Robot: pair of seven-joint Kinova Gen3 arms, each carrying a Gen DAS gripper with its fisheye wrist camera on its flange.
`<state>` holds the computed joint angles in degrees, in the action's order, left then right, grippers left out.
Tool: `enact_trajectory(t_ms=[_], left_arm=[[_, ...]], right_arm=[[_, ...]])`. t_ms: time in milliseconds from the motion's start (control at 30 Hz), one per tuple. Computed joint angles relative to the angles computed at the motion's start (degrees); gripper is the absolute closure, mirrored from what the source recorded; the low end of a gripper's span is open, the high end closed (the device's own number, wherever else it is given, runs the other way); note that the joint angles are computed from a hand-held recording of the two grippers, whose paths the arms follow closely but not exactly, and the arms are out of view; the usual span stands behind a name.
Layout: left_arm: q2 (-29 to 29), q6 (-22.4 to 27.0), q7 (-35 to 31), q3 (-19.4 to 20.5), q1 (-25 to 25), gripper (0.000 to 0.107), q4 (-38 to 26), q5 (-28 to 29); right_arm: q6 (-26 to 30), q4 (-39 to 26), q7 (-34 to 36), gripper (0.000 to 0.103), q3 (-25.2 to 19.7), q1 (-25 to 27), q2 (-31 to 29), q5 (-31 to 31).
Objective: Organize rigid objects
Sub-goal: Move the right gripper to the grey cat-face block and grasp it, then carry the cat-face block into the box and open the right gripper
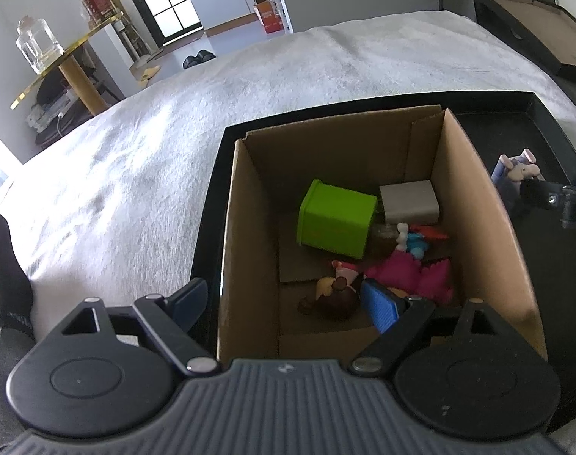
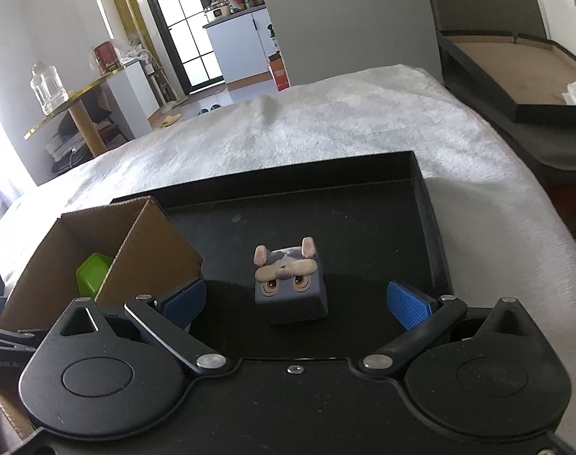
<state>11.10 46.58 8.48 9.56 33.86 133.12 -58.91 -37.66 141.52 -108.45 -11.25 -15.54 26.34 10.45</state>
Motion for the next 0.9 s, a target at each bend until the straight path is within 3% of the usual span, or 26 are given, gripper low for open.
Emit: enact_trajectory(t_ms=[200,400,433,467,600,900], left_arm=[[0.3,-0.75,-0.19,0.02,0.0,0.021,0.01,-0.84],[0.66,-0.37,-0.19,0.17,0.83,0.021,-0.13,-1.59],[0.62,-0.39,-0.15,0.2,0.93,0.021,-0.06,-1.64],[0.59,-0.36,-0.07,0.21,1.02,0.021,-0.04,-1.7],[0.33,-0.81,0.92,0.15,1.07,0.021,0.53,-2.09],[-1.22,-0.49,5.28,0.53,0.73,0.021,2.52,-4.05]], right_arm=[[-1.84,-0.88,1.52,0.004,0.44,-1.14,2.5,-0.94],[-2.09,-2.12,1.82,0.027,0.35,-1.68,4.22,-1.71],[-2.57,-2.08,2.49,0.038,0.77,-2.43,4.52,-2.67],[-2.17,-2.27,3.04,0.056,1.11,-3.03,4.65,-3.45],[-2.91,-1.02,5.62,0.057,2.19,-5.47,4.09,-6.73],[0.06,0.35,4.42,0.059,1.47,-5.03,0.39,-7.97]])
